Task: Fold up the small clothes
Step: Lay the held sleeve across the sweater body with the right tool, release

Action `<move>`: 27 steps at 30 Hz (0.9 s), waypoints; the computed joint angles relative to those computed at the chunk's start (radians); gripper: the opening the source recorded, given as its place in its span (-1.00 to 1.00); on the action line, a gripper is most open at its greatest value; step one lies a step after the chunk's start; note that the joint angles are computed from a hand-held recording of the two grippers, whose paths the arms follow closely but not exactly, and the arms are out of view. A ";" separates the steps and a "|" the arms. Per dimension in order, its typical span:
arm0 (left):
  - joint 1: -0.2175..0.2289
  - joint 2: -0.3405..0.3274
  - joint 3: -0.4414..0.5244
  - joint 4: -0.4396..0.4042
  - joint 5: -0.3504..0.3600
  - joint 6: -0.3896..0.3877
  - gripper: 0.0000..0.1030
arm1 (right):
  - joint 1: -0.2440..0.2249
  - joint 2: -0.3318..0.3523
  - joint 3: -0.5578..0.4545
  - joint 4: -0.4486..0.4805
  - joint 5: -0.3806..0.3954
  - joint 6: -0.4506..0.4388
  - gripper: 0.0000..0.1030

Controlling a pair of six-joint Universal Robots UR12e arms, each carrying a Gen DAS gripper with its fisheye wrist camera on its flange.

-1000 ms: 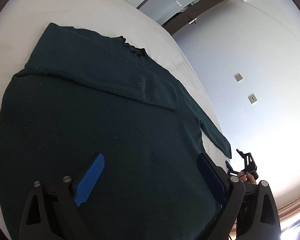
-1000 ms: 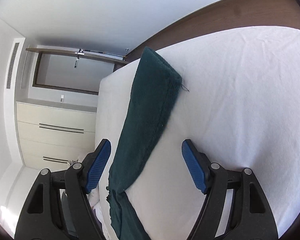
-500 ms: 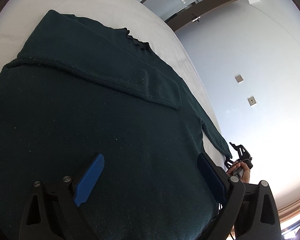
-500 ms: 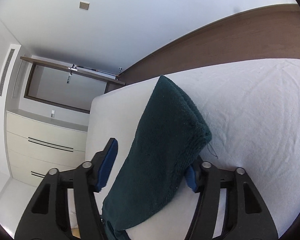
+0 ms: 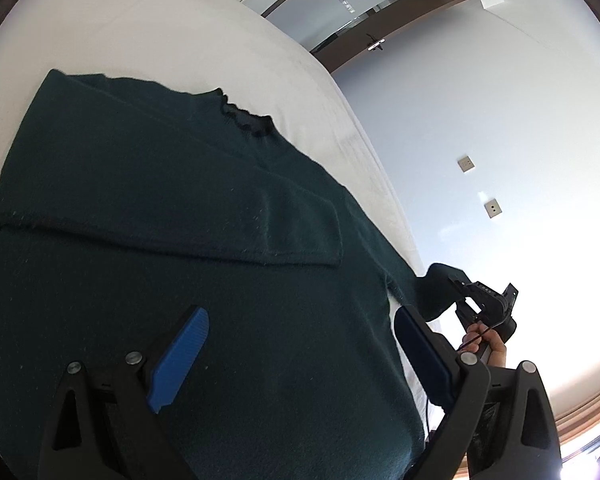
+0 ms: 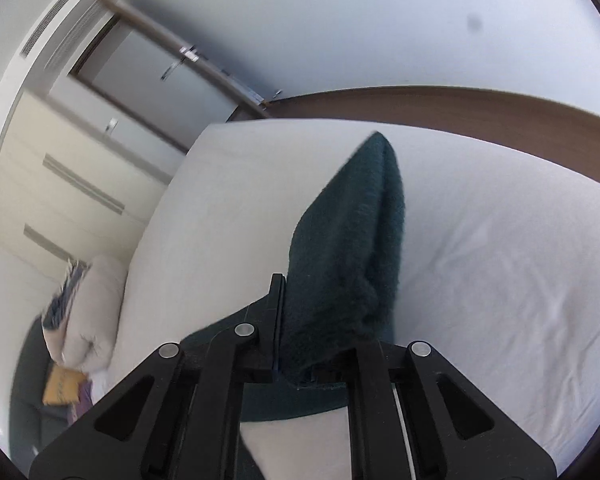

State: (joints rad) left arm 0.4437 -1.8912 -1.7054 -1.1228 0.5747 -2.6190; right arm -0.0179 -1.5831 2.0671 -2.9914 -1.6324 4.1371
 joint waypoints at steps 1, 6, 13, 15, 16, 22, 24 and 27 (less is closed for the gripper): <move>-0.004 -0.007 0.017 -0.027 -0.018 0.003 0.86 | 0.034 0.026 -0.046 0.025 -0.006 -0.056 -0.83; -0.021 -0.048 0.091 -0.172 -0.080 0.010 0.86 | 0.192 0.161 -0.242 0.125 -0.028 -0.287 -0.84; -0.032 -0.114 0.178 -0.397 -0.181 0.050 0.93 | 0.378 0.318 -0.434 0.258 -0.077 -0.519 -0.84; -0.037 -0.135 0.202 -0.472 -0.196 0.063 0.94 | 0.420 0.352 -0.468 0.289 -0.088 -0.523 -0.84; -0.041 -0.142 0.212 -0.509 -0.201 0.076 0.95 | 0.436 0.367 -0.481 0.305 -0.094 -0.527 -0.84; -0.063 -0.183 0.261 -0.625 -0.164 0.075 0.95 | 0.467 0.488 -0.575 0.344 -0.086 -0.533 -0.77; -0.068 -0.186 0.265 -0.614 -0.151 0.059 0.95 | 0.457 0.472 -0.546 0.353 -0.083 -0.533 -0.73; -0.074 -0.188 0.269 -0.592 -0.126 0.043 0.93 | 0.443 0.466 -0.518 0.358 -0.053 -0.531 -0.65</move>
State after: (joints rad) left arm 0.3698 -2.0795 -1.4363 -1.7147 0.4489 -2.5763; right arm 0.4252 -1.1176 1.5492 -2.6338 -1.6853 3.6060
